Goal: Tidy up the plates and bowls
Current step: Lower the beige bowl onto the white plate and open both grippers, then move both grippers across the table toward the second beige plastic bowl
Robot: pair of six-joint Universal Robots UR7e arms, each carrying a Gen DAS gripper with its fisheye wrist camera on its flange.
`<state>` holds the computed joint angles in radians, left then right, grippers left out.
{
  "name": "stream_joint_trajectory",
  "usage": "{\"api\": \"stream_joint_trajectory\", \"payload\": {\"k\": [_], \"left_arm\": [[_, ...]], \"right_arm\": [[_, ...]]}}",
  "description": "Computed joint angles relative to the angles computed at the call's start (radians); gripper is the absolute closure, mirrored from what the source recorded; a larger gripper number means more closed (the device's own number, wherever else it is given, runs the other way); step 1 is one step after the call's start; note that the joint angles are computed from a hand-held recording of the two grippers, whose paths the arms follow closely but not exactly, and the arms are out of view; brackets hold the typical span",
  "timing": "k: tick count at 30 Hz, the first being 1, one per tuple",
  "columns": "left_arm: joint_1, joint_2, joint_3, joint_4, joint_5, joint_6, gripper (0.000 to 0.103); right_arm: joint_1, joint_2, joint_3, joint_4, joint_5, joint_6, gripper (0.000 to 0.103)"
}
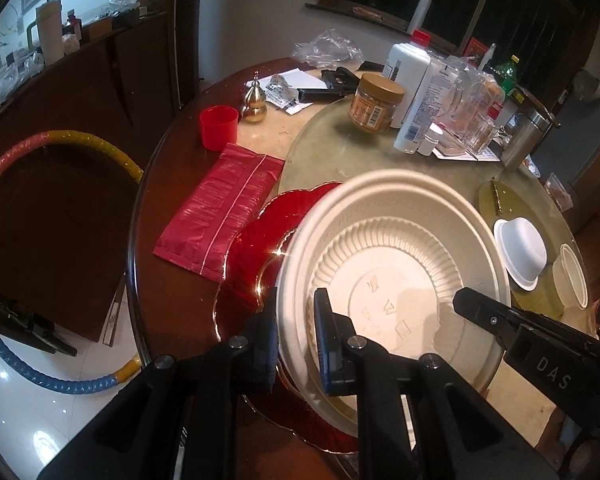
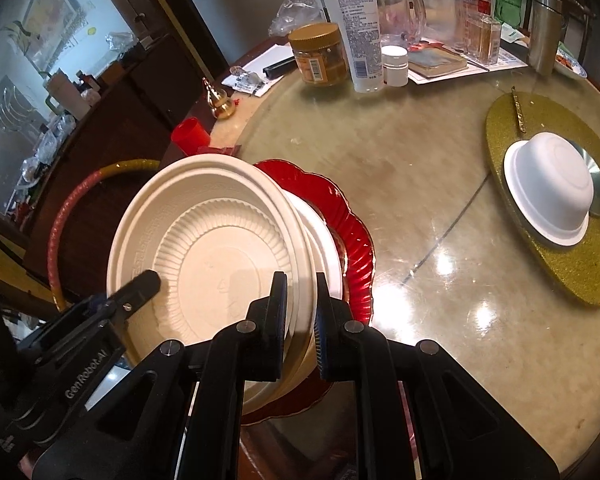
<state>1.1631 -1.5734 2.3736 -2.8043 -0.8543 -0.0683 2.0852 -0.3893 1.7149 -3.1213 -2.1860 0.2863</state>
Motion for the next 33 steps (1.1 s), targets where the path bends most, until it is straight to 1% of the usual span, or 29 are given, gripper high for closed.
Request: {"api": "stream_joint_trajectory", "payload": {"k": [3,5,6,7,8,10,13,16,18,20,21,22,23,25,26,27,28,29,30,31,33], "left_arm": [[0.000,0.000,-0.004,0.009,0.013,-0.015,0.087],[-0.007,-0.001,0.002,-0.006,0.034,-0.017,0.086],[-0.011,-0.004,0.005,-0.016,0.036,-0.013,0.083],[-0.014,-0.010,0.007,-0.015,0.035,-0.018,0.076],[-0.019,-0.015,0.008,-0.011,0.035,-0.026,0.063],[-0.030,-0.028,0.019,-0.034,0.028,-0.024,0.049],[-0.059,-0.037,0.037,-0.069,0.051,-0.011,0.047],[-0.086,-0.058,0.049,-0.076,0.037,-0.017,0.042],[-0.112,-0.061,0.056,-0.078,0.041,-0.028,0.038],[-0.141,-0.056,0.061,-0.077,0.033,-0.038,0.027],[-0.161,-0.048,0.066,-0.086,0.035,-0.042,0.024],[-0.181,-0.037,0.072,-0.104,0.037,-0.040,0.023],[-0.203,-0.020,0.077,-0.125,0.039,-0.034,0.023],[-0.240,0.022,0.072,-0.128,0.035,-0.040,0.023],[-0.258,0.052,0.062,-0.126,0.024,-0.044,0.023],[-0.272,0.080,0.058,-0.141,0.021,-0.044,0.023],[-0.289,0.126,0.049,-0.170,0.016,-0.037,0.023],[-0.298,0.160,0.039,-0.185,0.010,-0.026,0.023],[-0.305,0.203,0.025,-0.206,0.008,-0.012,0.023],[-0.308,0.240,0.012,-0.227,0.008,0.002,0.023],[-0.307,0.328,-0.032,-0.229,0.012,-0.007,0.023]], "right_arm": [[0.001,-0.005,0.003,0.004,-0.004,0.003,0.091],[0.004,-0.005,0.002,0.008,-0.016,-0.001,0.091],[0.005,-0.006,0.003,0.007,-0.019,-0.003,0.091],[0.006,-0.007,0.004,0.004,-0.020,-0.004,0.091],[0.008,-0.007,0.005,0.003,-0.029,-0.005,0.091],[0.012,-0.010,0.009,-0.005,-0.043,-0.005,0.091],[0.013,-0.018,0.023,-0.022,-0.049,-0.006,0.091],[0.014,-0.032,0.049,-0.056,-0.052,-0.009,0.091],[0.014,-0.047,0.080,-0.104,-0.050,-0.014,0.090],[0.010,-0.069,0.125,-0.164,-0.047,-0.021,0.084],[0.005,-0.087,0.161,-0.215,-0.046,-0.034,0.080],[0.000,-0.100,0.187,-0.251,-0.048,-0.039,0.073],[-0.007,-0.118,0.221,-0.293,-0.051,-0.037,0.070],[-0.033,-0.164,0.312,-0.422,-0.048,-0.033,0.062],[-0.044,-0.180,0.343,-0.464,-0.052,-0.031,0.060],[-0.060,-0.203,0.385,-0.513,-0.056,-0.022,0.055],[-0.080,-0.227,0.422,-0.553,-0.051,-0.008,0.054],[-0.110,-0.254,0.464,-0.599,-0.027,0.011,0.054],[-0.145,-0.280,0.508,-0.648,0.020,0.027,0.054],[-0.191,-0.306,0.549,-0.696,0.085,0.040,0.054],[-0.285,-0.343,0.615,-0.769,0.195,0.066,0.054]]}}
